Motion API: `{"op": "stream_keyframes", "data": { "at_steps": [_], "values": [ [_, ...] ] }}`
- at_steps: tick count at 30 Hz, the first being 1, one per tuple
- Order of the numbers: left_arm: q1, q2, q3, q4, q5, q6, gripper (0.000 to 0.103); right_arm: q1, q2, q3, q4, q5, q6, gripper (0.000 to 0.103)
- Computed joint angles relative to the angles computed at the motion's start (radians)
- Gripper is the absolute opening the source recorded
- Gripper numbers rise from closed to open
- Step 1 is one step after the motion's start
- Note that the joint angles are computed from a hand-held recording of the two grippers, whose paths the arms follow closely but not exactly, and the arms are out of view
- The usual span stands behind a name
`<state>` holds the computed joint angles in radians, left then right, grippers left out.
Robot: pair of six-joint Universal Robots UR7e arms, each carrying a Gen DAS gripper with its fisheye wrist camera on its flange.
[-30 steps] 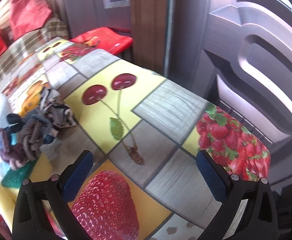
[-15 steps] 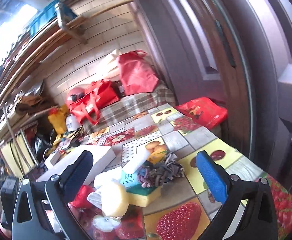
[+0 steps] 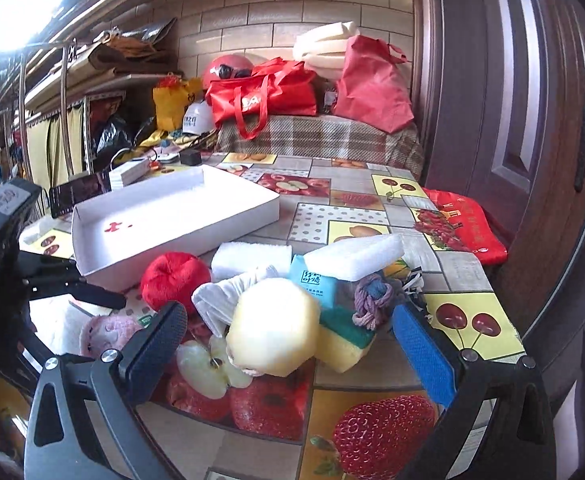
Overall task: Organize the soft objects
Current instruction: 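Grasp the pink plush toy with the left gripper while the right gripper grasps the yellow foam pad, then carry the pink plush toy and yellow foam pad into the white tray, release both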
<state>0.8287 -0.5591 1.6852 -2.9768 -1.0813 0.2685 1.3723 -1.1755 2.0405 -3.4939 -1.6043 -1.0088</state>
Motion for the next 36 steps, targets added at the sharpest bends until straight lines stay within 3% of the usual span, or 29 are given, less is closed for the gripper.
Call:
{"op": "stream_keyframes", "data": {
  "at_steps": [6, 9, 10, 11, 12, 15, 19, 23, 26, 30, 33, 36],
  "values": [
    [0.001, 0.000, -0.013, 0.079, 0.009, 0.009, 0.074, 0.053, 0.085, -0.079, 0.040, -0.153, -0.101, 0.102],
    [0.001, 0.016, -0.035, 0.112, 0.015, 0.006, 0.074, 0.073, 0.149, -0.115, 0.001, -0.251, -0.173, 0.098],
    [0.002, 0.019, -0.038, 0.115, 0.013, 0.007, 0.074, 0.076, 0.168, -0.122, -0.022, -0.278, -0.205, 0.093],
    [0.004, 0.018, -0.038, 0.113, 0.006, 0.012, 0.067, 0.077, 0.183, -0.126, -0.046, -0.302, -0.231, 0.072],
    [0.005, 0.017, -0.037, 0.111, -0.001, 0.016, 0.055, 0.075, 0.187, -0.127, -0.063, -0.311, -0.239, 0.058],
    [0.005, 0.007, -0.019, 0.067, -0.010, 0.024, 0.055, 0.058, 0.142, -0.097, -0.049, -0.249, -0.184, 0.054],
    [-0.004, -0.012, 0.037, -0.101, -0.012, 0.066, 0.055, 0.028, 0.063, -0.028, -0.088, -0.095, -0.112, 0.054],
    [-0.007, -0.011, 0.114, -0.460, -0.014, 0.117, 0.055, -0.008, 0.021, 0.029, -0.217, 0.119, 0.005, 0.055],
    [-0.009, 0.013, 0.125, -0.685, 0.060, 0.132, 0.055, -0.034, 0.042, 0.039, -0.347, 0.233, 0.108, 0.055],
    [-0.004, 0.015, 0.137, -0.816, 0.118, 0.110, 0.055, -0.049, 0.079, 0.028, -0.414, 0.264, 0.180, 0.055],
    [0.001, 0.011, 0.143, -0.855, 0.136, 0.113, 0.055, -0.046, 0.094, 0.019, -0.399, 0.237, 0.195, 0.055],
    [0.002, 0.013, 0.146, -0.891, 0.151, 0.121, 0.055, -0.051, 0.092, 0.031, -0.415, 0.267, 0.215, 0.055]
  ]
}}
